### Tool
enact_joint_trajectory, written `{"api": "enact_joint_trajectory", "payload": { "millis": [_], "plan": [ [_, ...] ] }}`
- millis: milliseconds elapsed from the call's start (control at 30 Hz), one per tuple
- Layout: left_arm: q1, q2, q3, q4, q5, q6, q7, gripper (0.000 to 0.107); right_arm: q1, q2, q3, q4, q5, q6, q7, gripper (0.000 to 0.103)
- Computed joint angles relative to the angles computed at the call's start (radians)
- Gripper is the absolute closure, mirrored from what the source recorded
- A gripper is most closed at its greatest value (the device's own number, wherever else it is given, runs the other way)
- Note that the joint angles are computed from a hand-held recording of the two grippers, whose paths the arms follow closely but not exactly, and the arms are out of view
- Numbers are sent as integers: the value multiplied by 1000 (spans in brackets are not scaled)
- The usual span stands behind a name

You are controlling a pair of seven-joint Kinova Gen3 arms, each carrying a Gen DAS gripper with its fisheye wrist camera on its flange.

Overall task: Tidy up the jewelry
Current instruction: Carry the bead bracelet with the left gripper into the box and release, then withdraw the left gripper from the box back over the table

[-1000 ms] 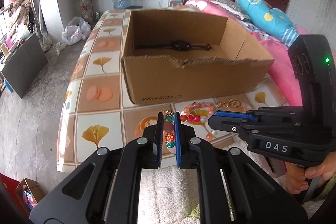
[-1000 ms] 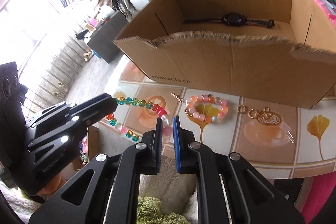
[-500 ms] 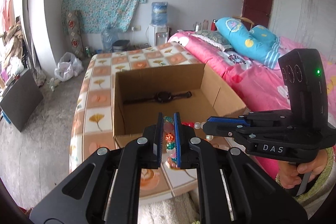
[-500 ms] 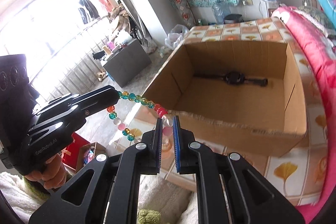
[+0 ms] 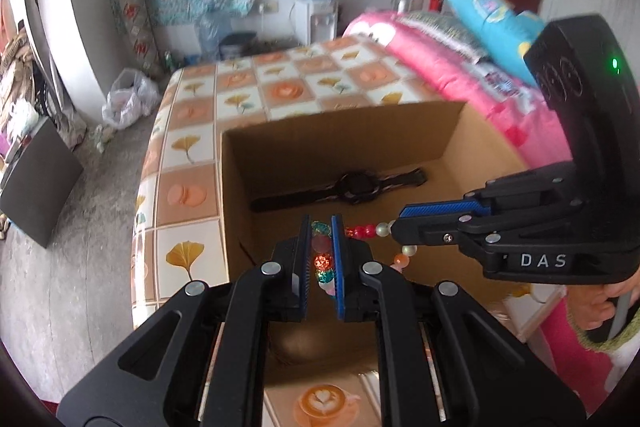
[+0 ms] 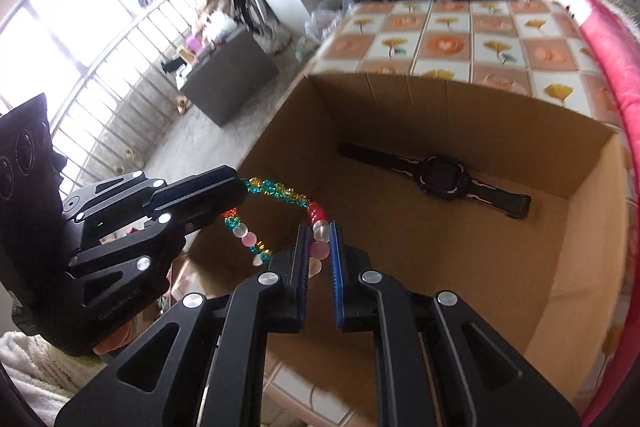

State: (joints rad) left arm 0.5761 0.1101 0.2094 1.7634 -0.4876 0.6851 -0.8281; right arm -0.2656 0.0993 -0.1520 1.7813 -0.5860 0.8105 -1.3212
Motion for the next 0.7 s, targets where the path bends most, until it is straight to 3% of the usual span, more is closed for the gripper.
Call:
{"api": "enact_joint_trajectory", "payload": {
  "millis": [200,300,400,567,600,700],
  "plan": [
    [-12,100,-35,-44,30,28,-79,98,-41,197,0,-185,130,134,-138,93],
    [-14,111,-51,-49,55,24,-96,98,-38,229,-12,-221,147,157,-173,92],
    [-7,105,-65,-42,49,10,-91,97,-29,222,-22,-211,159,133,-201,92],
    [6,52,-79,10,2,-46,-13,84,25,144,-33,-129,75,68,-148,92],
    [7,37,-77,22,-10,-55,8,77,33,111,-32,-103,60,50,-137,91],
    [6,-28,-61,76,-65,-85,93,63,42,0,-18,-23,26,0,-102,77]
  ]
}}
